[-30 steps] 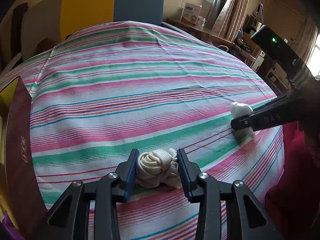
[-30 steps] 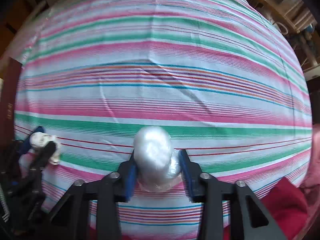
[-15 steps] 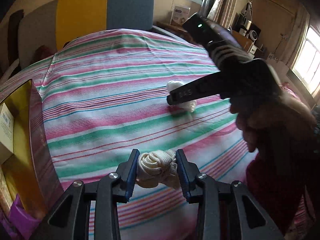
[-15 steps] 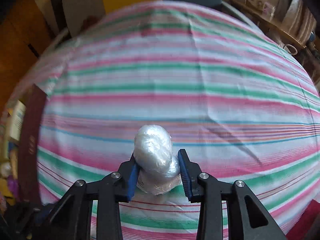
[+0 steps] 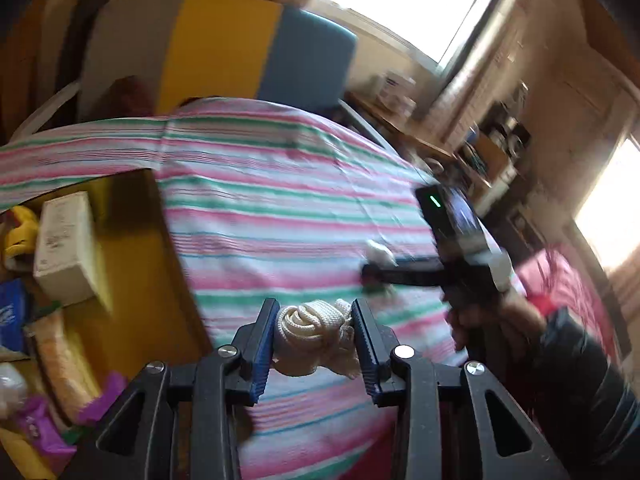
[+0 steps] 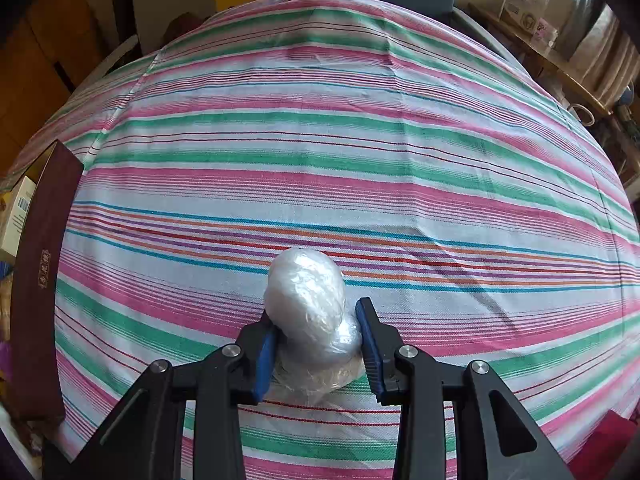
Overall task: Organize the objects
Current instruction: 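Carry the knotted cloth into the gold tray and open the left gripper, then carry the plastic-wrapped ball into the gold tray and open the right gripper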
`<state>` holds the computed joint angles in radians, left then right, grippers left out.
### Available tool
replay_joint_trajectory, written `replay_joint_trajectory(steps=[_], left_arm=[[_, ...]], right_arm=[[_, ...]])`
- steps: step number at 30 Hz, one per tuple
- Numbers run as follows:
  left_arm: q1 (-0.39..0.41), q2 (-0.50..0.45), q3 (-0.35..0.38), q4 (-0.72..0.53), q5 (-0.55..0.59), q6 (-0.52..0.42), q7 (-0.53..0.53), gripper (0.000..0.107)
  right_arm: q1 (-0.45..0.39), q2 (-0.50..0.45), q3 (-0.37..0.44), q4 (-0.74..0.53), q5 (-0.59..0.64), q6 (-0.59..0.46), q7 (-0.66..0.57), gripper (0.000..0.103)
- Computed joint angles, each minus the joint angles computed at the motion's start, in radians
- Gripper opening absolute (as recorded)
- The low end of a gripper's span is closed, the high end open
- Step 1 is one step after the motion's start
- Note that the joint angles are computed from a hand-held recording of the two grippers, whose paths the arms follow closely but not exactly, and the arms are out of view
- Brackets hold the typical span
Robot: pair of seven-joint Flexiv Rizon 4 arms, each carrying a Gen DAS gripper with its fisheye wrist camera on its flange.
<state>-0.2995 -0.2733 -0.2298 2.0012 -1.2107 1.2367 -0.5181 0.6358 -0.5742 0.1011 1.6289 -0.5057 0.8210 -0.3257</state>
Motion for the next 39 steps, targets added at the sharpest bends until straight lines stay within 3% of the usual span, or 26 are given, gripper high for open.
replay_joint_trajectory(steps=[3,9,15,19,23,27,39], left_arm=[[0.015,-0.05,0.04,-0.047,0.107,0.054,-0.113,0.037],[0.038,-0.202,0.133,-0.193,0.434,0.028,-0.411,0.037],[0.054,-0.299,0.16,-0.302,0.603,-0.017,-0.587,0.037],[0.082,-0.328,0.151,-0.362,0.674,-0.112,-0.69,0.04],[0.099,-0.332,0.144,-0.374,0.761,-0.089,-0.741,0.044],[0.15,-0.306,0.099,-0.343,0.773,-0.074,-0.761,0.044],[0.211,-0.091,0.022,-0.019,0.79,0.218,-0.619,0.045]], right_arm=[[-0.001,-0.003,0.0,-0.005,0.0,-0.004,-0.007,0.038],[-0.001,0.001,0.002,-0.001,0.003,0.0,-0.015,0.038],[0.003,0.007,0.007,0.002,0.004,0.001,-0.018,0.038],[0.004,0.01,0.007,0.007,0.004,0.007,-0.018,0.038],[0.003,0.012,0.007,0.01,0.004,0.01,-0.022,0.038],[0.002,0.016,0.008,0.014,0.005,0.01,-0.022,0.038],[0.007,0.013,0.009,0.002,0.0,-0.024,-0.036,0.038]])
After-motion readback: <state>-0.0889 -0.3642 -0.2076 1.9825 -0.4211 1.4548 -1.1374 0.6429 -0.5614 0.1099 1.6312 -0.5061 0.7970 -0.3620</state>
